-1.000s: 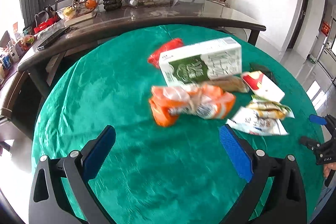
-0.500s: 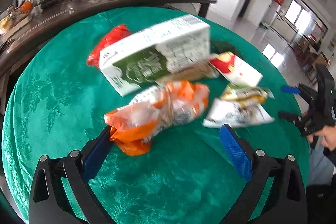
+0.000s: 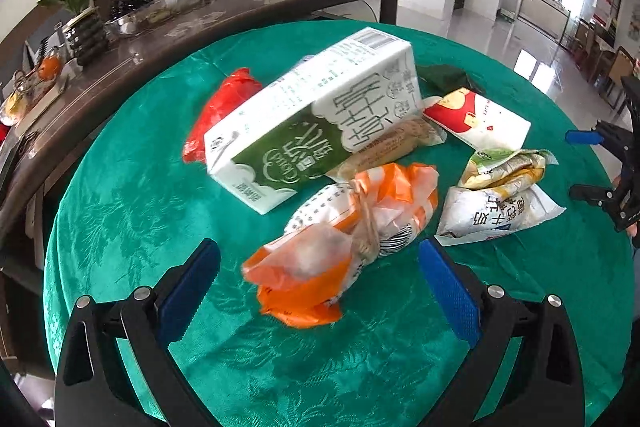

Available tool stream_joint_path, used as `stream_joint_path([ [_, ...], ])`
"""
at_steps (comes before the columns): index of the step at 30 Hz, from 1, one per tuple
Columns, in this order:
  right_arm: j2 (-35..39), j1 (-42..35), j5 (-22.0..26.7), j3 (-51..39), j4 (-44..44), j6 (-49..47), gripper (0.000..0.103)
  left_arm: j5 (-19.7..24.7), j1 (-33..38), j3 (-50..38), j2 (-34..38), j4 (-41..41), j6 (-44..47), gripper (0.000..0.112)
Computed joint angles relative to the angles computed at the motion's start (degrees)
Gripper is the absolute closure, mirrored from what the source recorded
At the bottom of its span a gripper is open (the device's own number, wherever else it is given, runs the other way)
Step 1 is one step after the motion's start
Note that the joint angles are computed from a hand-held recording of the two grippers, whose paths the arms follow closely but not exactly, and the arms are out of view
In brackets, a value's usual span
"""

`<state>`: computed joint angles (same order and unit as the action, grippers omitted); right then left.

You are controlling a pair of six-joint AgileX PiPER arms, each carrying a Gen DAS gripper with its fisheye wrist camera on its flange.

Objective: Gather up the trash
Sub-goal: 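Move both open tools back over the table toward the milk carton and bags, then grasp the orange-white bread bag with the left tool while the right tool grasps the dark green pouch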

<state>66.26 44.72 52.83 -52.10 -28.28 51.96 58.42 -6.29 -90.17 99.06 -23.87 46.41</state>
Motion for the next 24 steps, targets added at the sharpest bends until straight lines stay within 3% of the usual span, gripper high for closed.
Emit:
stream_joint_path([
  [2,0.07,0.41,0.16,0.04,-0.49,0.80,0.005,0.63,-1.14,-0.09,0.29,-0.09,1.36,0.015],
  [5,0.12,0.48,0.13,0.06,-0.57,0.93,0.005,1.64,-1.33,2.11,-1.37,-0.43,3.93,0.028],
  [7,0.11,0.67,0.14,0.14,-0.87,1.44,0.005,3.62,-0.37,2.62,-1.97,-1.18,4.71,0.047],
  [9,-0.50,-1.34,-0.81,0.14,1.71,-1.72,0.005,7.57,1.83,3.61,-3.09,-3.06,6.13,0.056],
  [12,0.23,-12.29,-5.70,-2.16,12.14,-17.84,0.005,10.48,3.73,5.95,-5.69,-4.78,9.17,0.056],
  [14,3.65,-19.65,-7.17,-6.71,18.01,-29.30,0.005,10.39,4.04,7.10,-7.05,-5.03,9.57,0.045],
  [15,7.67,-22.25,-6.74,-11.23,20.95,-35.02,0.005,9.18,4.01,7.69,-7.69,-5.10,9.34,0.034],
  [16,10.97,-24.19,-5.75,-15.01,23.92,-40.75,0.005,8.19,3.93,7.78,-7.91,-5.16,8.96,0.029],
  [19,21.17,-28.46,-0.01,-27.66,31.28,-56.76,0.005,6.17,2.74,5.52,-6.18,-4.05,6.22,0.028],
  [21,27.31,-29.41,4.63,-35.53,33.99,-61.77,0.005,5.48,1.53,3.71,-4.70,-2.86,5.12,0.028],
  [24,33.32,-28.90,7.79,-42.67,33.38,-63.47,0.005,5.24,-0.60,1.24,-2.36,-0.29,3.49,0.028],
])
